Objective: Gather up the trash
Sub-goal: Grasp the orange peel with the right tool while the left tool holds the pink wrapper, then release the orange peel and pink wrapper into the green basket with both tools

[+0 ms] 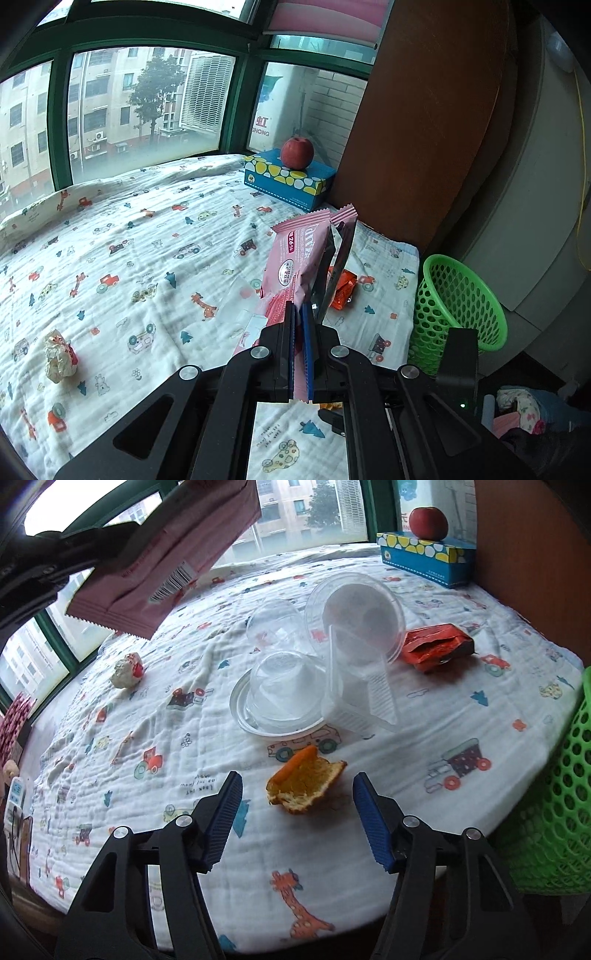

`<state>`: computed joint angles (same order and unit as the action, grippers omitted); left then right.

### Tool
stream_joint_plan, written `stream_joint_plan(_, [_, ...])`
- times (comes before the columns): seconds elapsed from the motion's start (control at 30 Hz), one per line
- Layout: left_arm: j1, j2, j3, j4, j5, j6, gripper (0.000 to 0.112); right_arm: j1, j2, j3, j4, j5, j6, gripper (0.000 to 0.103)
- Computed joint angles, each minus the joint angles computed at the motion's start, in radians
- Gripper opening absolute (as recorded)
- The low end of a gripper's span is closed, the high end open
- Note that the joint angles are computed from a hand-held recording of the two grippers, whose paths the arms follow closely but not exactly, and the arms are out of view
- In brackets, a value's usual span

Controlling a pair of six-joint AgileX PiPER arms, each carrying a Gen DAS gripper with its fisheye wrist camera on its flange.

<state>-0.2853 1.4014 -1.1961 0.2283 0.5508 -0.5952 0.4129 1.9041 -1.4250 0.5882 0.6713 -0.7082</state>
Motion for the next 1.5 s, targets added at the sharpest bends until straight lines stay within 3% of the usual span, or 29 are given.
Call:
stream_joint_plan(0.1, [0.005,-0.003,0.009,-0.013,-0.006,0.01,0.004,0.029,0.007,0.006,-0.072,-0.036,0.05,0.046])
stream_joint_plan(0.3, [-0.009,0.005,0.002,-0.009,-0.007,0.0,0.004,0.002,-0.014,0.034,-0.017,-0.04,-0.001,0.035])
stream_joint_plan(0.63, [-0.052,0.078,-0.085,-0.048,-0.002,0.046,0.004,-0.114,-0.121,0.061,0.1,0.033,-0.094,0.032])
stream_joint_plan(0.87, [-0.111,0.184,-0.217,-0.083,0.016,0.086,0.004,-0.277,-0.172,0.008,0.137,0.089,-0.12,0.032])
stream_joint_plan(1.2, [-0.203,0.429,-0.571,-0.144,0.138,0.177,0.004,-0.513,-0.105,-0.138,0.118,0.125,-0.086,0.032])
stream_joint_plan(1.5, [-0.263,0.732,-1.075,-0.194,0.365,0.257,0.004,-0.617,-0.042,-0.201,0.066,0.129,-0.052,0.033])
